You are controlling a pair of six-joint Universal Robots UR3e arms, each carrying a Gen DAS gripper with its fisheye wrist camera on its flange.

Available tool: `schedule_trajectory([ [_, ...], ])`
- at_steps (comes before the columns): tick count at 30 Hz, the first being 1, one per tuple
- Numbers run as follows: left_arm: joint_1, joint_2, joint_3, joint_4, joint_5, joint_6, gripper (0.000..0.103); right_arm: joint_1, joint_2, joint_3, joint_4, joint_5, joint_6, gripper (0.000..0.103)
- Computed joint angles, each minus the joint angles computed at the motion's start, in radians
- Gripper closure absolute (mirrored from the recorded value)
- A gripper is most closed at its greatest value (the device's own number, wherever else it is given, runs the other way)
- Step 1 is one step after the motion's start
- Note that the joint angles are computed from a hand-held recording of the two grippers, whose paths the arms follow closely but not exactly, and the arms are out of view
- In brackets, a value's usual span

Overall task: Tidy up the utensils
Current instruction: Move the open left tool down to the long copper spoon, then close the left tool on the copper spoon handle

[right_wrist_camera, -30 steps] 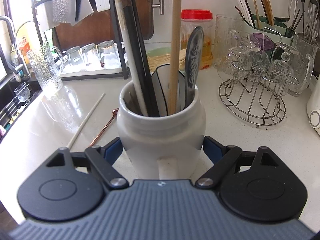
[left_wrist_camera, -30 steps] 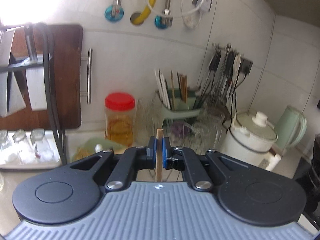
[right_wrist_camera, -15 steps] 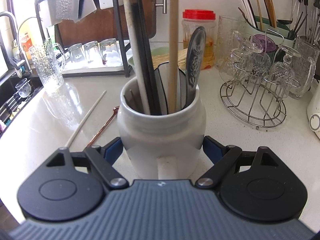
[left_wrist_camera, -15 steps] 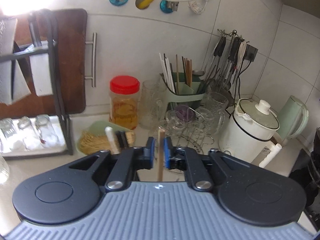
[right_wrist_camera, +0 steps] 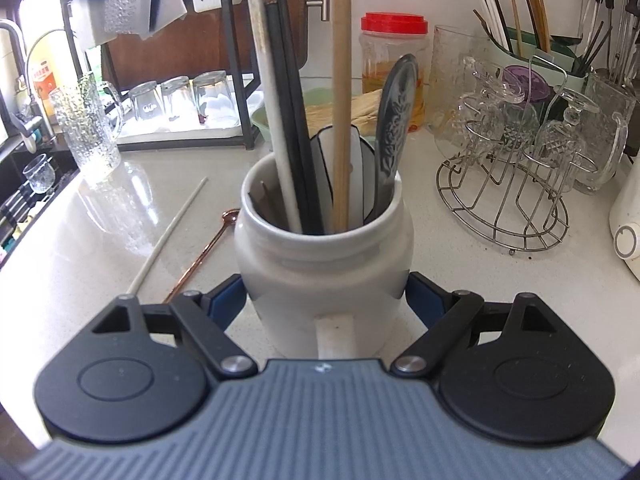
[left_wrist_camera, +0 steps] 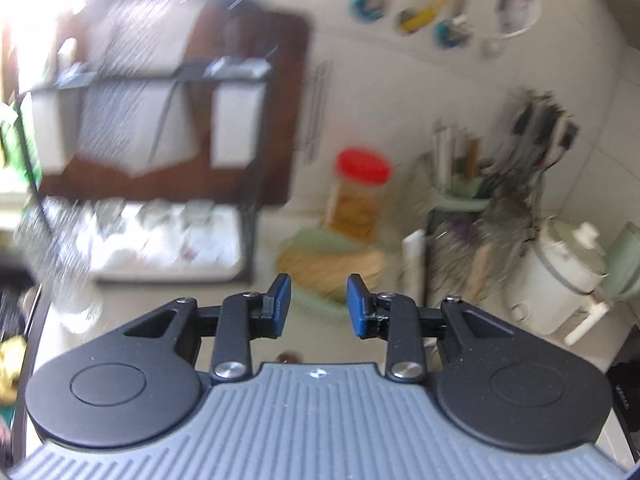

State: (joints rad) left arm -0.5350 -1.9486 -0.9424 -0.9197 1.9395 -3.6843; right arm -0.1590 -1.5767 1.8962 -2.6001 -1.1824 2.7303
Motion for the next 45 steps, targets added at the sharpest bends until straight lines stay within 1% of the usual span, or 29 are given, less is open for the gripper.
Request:
schedule_trajectory([
  [2,0.037,0.053,-0.118,0.026,-0.047,-0.018,0.068,0.005,0.002,-0.003,0.000,-0.008,-0.002,0.014],
  [4,0.066,0.079,-0.195,0.033,-0.088,-0.036,0.068,0.010,0.004,-0.006,0.000,-0.017,-0.003,0.014],
  [9,0.111,0.098,-0.342,0.118,-0.187,-0.018,0.068,0.024,0.009,-0.021,0.015,-0.040,0.001,0.014],
  [15,0.151,0.041,-0.359,0.153,-0.273,0.024,0.068,0.044,0.011,-0.040,0.037,-0.074,0.038,0.015],
  [22,0.180,-0.054,-0.304,0.120,-0.340,0.067,0.068,0.072,0.015,-0.035,0.010,-0.118,0.093,0.015],
  [28,0.195,-0.151,-0.236,0.105,-0.356,0.103,0.068,0.085,0.022,-0.025,-0.023,-0.138,0.107,0.014],
  [37,0.181,-0.313,0.014,-0.025,-0.323,0.142,0.068,0.085,0.028,-0.043,0.002,-0.141,0.098,0.014],
  [40,0.179,-0.357,0.086,-0.064,-0.313,0.139,0.068,0.079,0.028,-0.048,0.012,-0.132,0.091,0.014],
  [45,0.165,-0.439,0.230,-0.135,-0.279,0.168,0.068,0.065,0.024,-0.038,0.008,-0.114,0.082,0.015],
])
